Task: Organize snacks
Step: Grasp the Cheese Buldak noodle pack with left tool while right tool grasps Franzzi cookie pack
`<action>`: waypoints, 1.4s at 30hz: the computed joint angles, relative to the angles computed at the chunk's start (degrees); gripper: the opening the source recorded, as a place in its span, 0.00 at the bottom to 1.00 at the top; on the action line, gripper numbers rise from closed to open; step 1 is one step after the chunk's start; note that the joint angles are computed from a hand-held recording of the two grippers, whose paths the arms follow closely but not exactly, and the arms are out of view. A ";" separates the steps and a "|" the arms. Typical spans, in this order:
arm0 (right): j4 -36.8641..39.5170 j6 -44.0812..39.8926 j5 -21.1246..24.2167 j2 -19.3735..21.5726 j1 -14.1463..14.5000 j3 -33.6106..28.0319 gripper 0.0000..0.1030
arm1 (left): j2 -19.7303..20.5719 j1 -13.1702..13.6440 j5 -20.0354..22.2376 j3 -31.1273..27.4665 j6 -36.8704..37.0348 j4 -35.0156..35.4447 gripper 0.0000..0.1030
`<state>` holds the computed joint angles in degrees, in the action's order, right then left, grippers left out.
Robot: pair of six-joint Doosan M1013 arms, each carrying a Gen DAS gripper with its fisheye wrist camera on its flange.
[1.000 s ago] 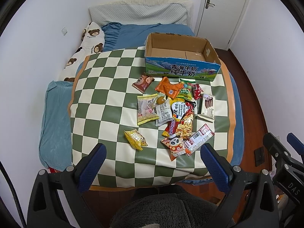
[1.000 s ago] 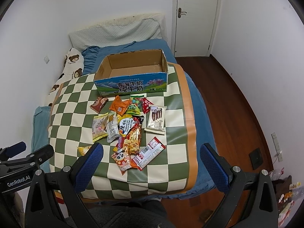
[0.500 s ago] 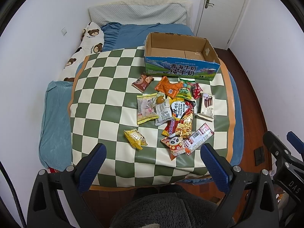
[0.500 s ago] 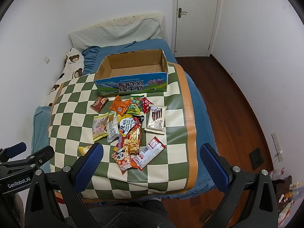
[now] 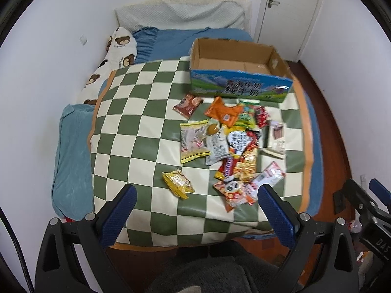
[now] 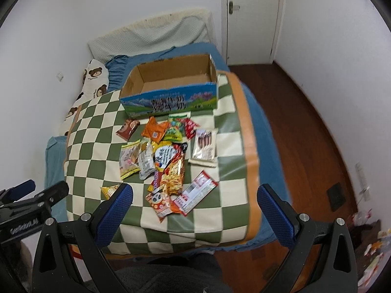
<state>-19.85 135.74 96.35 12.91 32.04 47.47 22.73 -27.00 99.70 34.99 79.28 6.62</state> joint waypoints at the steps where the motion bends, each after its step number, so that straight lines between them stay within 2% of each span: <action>1: 1.23 0.42 -1.02 -0.37 -0.63 1.38 1.00 | 0.59 -0.11 0.37 0.26 0.43 0.93 0.98; 5: 4.74 2.66 -4.37 -1.04 -3.94 6.81 1.00 | 2.62 0.08 1.22 1.88 1.81 2.13 0.98; 7: 6.70 3.26 -6.42 -0.84 -6.12 9.30 1.00 | 4.01 0.60 0.98 2.09 1.71 0.40 0.98; 11: 11.81 2.48 -11.38 -0.02 -11.13 13.78 1.00 | 8.75 0.84 4.16 -1.24 0.34 -2.92 0.98; 14: 16.51 0.55 -13.69 1.59 -14.33 15.15 0.92 | 11.99 0.99 6.06 -3.97 -2.14 -8.07 0.98; 17: 20.82 -2.43 -15.05 3.55 -16.85 15.20 0.82 | 15.02 0.20 7.89 -5.83 -2.52 -10.77 0.98; 18: 22.43 -3.93 -15.22 4.61 -17.74 14.85 0.81 | 15.72 -0.03 8.32 -6.06 -2.61 -11.23 0.98; 24: 26.96 -9.74 -12.86 10.19 -19.89 11.70 0.81 | 20.16 -1.76 11.56 -6.28 -1.48 -10.93 0.98; 25: 28.51 -10.63 -12.88 10.83 -20.25 11.65 0.78 | 20.78 -1.94 12.21 -6.36 -1.24 -10.97 0.98; 27: 30.58 -12.38 -11.80 11.93 -20.72 11.53 0.59 | 21.68 -2.14 12.76 -6.26 -1.49 -11.46 0.98; 29: 31.13 -13.57 -11.67 11.78 -20.95 12.21 0.58 | 21.32 -2.15 10.57 -5.12 -2.65 -11.71 0.84; 30: 30.74 -14.55 -11.25 11.53 -21.07 12.56 0.58 | 21.07 -2.13 9.40 -4.62 -3.42 -12.07 0.83; 35: 29.78 -16.45 -7.65 10.53 -21.61 14.04 0.58 | 21.57 -2.70 7.61 -5.85 -4.51 -10.86 0.82; 38: 29.55 -16.79 -7.69 10.30 -21.73 15.02 0.58 | 23.93 -2.77 10.93 -9.79 -3.06 -11.61 0.85; 42: 28.87 -15.35 -8.44 10.27 -21.51 15.72 0.63 | 25.73 -1.17 11.13 -12.95 -3.89 -16.21 0.85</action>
